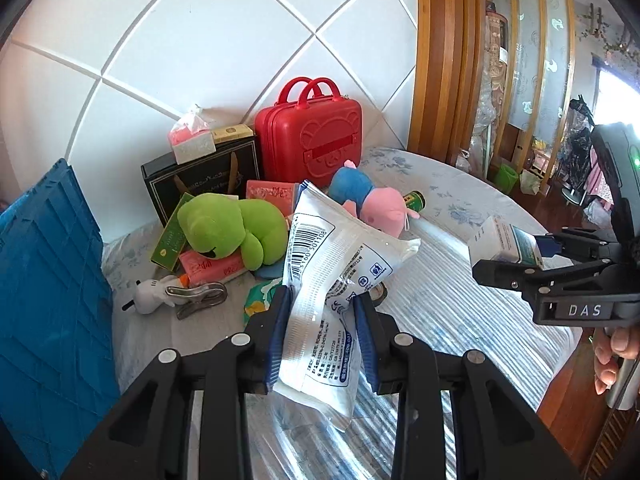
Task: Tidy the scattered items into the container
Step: 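Lift the bandage packet with the left gripper while the right gripper carries the medicine box toward the bin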
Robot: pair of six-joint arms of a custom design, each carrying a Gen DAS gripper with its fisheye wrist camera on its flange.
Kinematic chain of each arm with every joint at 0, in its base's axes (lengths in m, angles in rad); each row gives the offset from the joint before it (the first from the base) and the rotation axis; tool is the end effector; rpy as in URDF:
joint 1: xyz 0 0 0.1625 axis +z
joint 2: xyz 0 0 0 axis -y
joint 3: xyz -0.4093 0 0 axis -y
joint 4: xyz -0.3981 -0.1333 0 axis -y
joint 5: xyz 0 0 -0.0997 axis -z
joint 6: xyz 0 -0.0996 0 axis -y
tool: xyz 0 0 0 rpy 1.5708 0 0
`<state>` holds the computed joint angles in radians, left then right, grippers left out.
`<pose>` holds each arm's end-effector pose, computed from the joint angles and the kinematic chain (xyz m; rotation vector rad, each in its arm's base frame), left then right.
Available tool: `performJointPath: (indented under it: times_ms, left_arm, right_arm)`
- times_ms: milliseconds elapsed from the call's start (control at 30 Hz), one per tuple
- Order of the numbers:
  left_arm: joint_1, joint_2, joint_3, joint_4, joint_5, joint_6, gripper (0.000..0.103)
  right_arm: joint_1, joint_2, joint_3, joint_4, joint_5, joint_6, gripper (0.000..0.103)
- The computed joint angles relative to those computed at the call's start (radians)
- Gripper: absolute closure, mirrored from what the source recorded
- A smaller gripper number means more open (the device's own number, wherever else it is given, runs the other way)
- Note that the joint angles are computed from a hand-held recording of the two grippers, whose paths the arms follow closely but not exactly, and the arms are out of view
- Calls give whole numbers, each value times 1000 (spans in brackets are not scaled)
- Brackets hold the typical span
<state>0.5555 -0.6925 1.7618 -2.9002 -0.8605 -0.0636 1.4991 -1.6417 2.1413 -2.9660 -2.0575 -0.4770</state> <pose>-0.4241 -0.4965 0.0274 1.0595 2.3263 -0.7729 0.0542 -0.4565 0.4029 0.1939 -2.3042 0.9072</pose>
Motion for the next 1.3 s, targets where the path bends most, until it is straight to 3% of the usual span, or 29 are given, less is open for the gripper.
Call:
performJointPath:
  times_ms: [433,933,1300]
  left_arm:
    - [-79,-100,-7,48,95,-18,72]
    - [-155,-153,-18,72,172,-7,72]
    - [-173,-187,7,81,184,-31,72]
  right_arm:
    - [121,-108,-66,119,-33,33,37]
    - [188,-196,-84,160,-48,58,37]
    - [216,-203,-91,169,-40,70,37]
